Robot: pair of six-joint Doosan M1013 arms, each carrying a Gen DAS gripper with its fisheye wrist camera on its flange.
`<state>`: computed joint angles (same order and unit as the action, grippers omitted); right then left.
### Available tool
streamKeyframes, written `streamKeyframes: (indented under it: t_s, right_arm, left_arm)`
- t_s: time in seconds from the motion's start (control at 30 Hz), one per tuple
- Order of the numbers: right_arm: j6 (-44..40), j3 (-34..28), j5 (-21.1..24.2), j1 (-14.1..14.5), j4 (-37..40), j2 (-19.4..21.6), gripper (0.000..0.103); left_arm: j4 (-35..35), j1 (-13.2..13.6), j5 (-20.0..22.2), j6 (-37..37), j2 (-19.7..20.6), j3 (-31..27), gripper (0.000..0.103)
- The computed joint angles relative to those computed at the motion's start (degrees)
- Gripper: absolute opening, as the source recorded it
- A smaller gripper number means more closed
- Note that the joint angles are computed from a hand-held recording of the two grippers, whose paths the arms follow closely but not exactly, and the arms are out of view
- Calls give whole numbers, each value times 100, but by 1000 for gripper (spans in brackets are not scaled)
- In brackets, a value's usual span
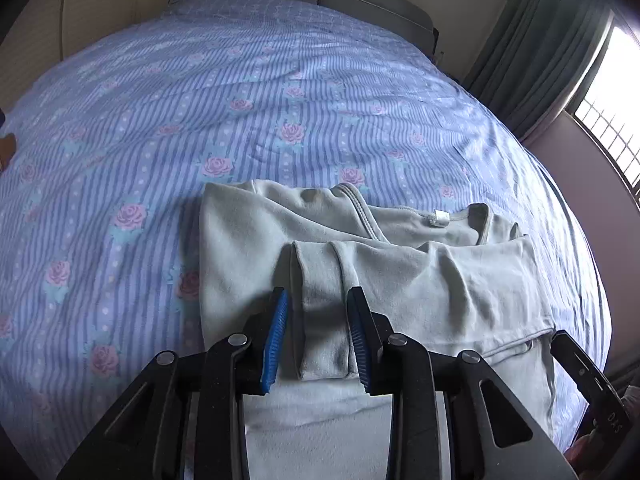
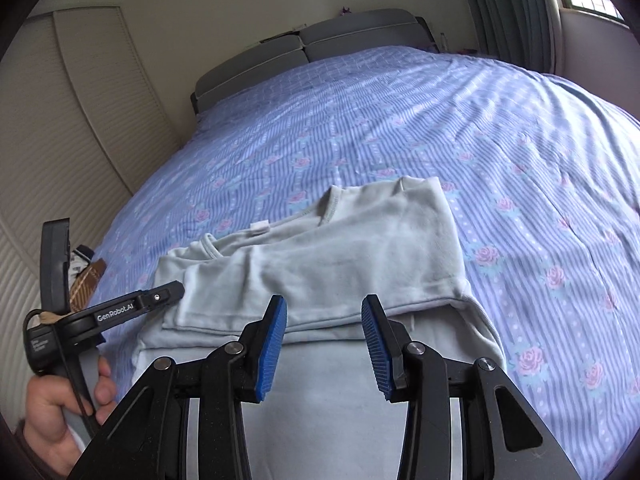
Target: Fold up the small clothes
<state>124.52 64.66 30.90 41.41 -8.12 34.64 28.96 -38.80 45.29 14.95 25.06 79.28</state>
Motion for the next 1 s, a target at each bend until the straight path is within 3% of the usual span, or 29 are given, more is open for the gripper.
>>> streamKeyframes:
  t_s: [0.07, 0.17, 0.23, 0.43, 0.57, 0.77, 0.83, 0.9, 1.0]
  right_arm:
    - [-35, 37, -16, -17, 33, -10, 40]
    - [-25, 62, -21, -26, 22, -1, 40]
    - [-12, 107, -20, -49, 65, -11, 40]
    - [63, 226, -7, -113, 168, -36, 40]
    - [149, 261, -35, -123, 95, -56, 40]
    - [147, 247, -32, -98, 5, -62, 40]
    - [156, 250, -15, -81, -79, -72, 40]
    - [172, 259, 25, -72, -141, -92, 40]
    - [209, 321, 147, -66, -227, -172, 40]
  left_arm:
    - [19, -5, -38, -3, 13, 7, 26]
    - [157, -31, 36, -70, 17, 1, 9]
    - [228, -36, -17, -159, -22, 46, 7]
    - [774, -145, 126, -483, -203, 183, 6]
    - [725, -134, 367, -410, -184, 190, 6]
    - [576, -116, 408, -305, -126, 195, 7]
    - [591, -156, 484, -236, -117, 158, 11]
    - [635, -209, 524, -227, -134, 140, 30]
    - [882, -377, 649, -301, -217, 187, 43]
